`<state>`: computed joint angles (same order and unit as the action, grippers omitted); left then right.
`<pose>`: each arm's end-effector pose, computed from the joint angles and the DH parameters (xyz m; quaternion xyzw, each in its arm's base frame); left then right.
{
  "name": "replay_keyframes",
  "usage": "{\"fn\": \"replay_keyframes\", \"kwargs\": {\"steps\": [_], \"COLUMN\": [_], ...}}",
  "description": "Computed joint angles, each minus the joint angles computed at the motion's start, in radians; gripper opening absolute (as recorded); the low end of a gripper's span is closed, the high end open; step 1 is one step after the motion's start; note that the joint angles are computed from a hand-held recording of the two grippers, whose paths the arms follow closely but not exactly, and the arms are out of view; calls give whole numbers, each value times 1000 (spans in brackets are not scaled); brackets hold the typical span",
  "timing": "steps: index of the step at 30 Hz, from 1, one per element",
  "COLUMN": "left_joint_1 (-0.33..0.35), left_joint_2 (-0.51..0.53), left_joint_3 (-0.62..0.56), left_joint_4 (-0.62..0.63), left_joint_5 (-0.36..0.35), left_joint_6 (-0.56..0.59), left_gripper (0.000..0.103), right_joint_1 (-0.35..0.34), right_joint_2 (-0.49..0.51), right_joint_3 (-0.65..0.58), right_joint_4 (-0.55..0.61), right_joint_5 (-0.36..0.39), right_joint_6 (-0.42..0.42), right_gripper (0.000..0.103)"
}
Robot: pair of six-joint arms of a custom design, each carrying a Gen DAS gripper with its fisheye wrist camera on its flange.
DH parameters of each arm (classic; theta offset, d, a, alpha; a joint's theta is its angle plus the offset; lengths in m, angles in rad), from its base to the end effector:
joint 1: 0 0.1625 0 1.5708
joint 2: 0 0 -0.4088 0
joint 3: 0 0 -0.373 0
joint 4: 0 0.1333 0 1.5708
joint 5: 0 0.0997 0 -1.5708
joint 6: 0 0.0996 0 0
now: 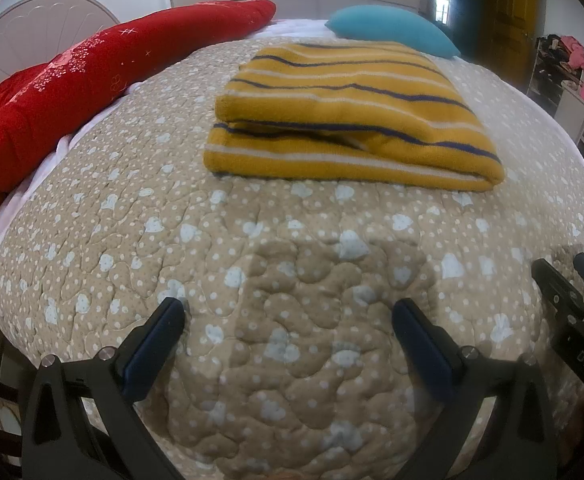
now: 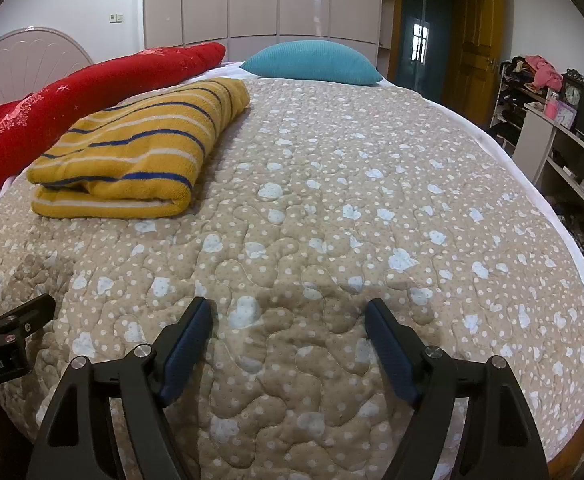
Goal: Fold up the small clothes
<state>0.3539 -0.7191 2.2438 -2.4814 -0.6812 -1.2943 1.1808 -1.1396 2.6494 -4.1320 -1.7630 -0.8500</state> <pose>-0.2742 -0.3259 -0.0495 0.0967 0.8649 -0.3054 0.3865 -0.0190 -0.3468 0.1996 0.1494 -0.8493 0.3583 0.3578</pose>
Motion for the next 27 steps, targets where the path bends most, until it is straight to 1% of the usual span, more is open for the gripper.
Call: {"fn": "replay_keyframes", "kwargs": {"steps": [27], "left_joint_1": [-2], "left_joint_2": [5], "left_joint_3": [-1], "left_joint_4": [5], "left_joint_5": [16], "left_joint_6": [-3], "left_gripper": [103], "right_joint_1": [-3], "right_joint_2": [6], "right_joint_3": [0], "right_joint_4": [-14], "right_joint_5": [1], "right_joint_6": [-9], "right_gripper": [85]}}
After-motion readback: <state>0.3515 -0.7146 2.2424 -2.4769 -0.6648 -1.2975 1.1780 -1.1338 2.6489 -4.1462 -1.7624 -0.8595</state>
